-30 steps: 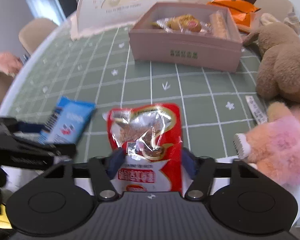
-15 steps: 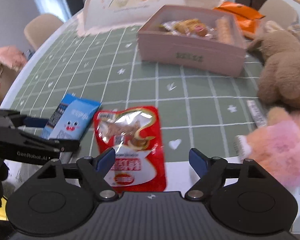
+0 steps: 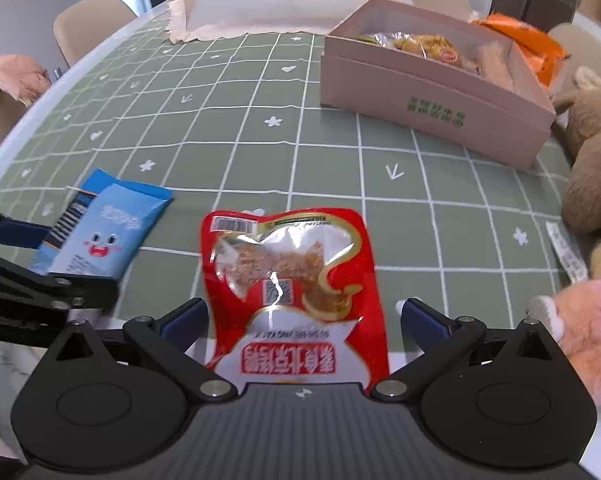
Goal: Organize snacks
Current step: 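Lift the red packet with right while left holds the blue-and-white packet, then carry the blue-and-white packet with left and the red packet with right over the pink box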
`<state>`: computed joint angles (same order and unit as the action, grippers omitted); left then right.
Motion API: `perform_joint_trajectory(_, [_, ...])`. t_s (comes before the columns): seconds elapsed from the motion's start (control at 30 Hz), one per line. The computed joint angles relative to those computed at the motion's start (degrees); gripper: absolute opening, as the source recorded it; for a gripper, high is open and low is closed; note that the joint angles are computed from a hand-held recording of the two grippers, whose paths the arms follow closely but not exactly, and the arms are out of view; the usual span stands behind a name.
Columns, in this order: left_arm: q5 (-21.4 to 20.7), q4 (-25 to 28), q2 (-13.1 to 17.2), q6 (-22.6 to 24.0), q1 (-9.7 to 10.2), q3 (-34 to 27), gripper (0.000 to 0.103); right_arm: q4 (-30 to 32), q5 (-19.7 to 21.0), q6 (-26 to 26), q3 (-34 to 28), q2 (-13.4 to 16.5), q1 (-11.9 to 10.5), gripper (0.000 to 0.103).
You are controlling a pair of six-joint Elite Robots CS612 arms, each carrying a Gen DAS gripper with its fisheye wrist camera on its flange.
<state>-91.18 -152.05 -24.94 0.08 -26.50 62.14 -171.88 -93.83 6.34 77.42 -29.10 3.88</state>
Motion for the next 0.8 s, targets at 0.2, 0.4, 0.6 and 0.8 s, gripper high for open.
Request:
perform_joint_trajectory(0.2, [0.78,-0.87,-0.17,-0.27,-0.3,0.6,0.09,1.66,1.31,0.78,0.59,-1.1,-0.77,0.085])
perform_joint_trajectory(0.4, [0.93,-0.91,-0.17,0.32,-0.29,0.68,0.091,1.27,9.42,9.3,2.77,-3.08,-3.62,0.066])
perform_joint_trajectory(0.6, [0.68,-0.81,0.01,0.77,-0.12,0.39,0.092,-1.96,7.96,10.2,4.37,-4.25,-4.17,0.064])
perform_joint_trajectory(0.8, [0.64,-0.87,0.02,0.83,-0.11,0.4,0.092,-2.91,7.27,9.45,5.25,-4.6,-4.05,0.063])
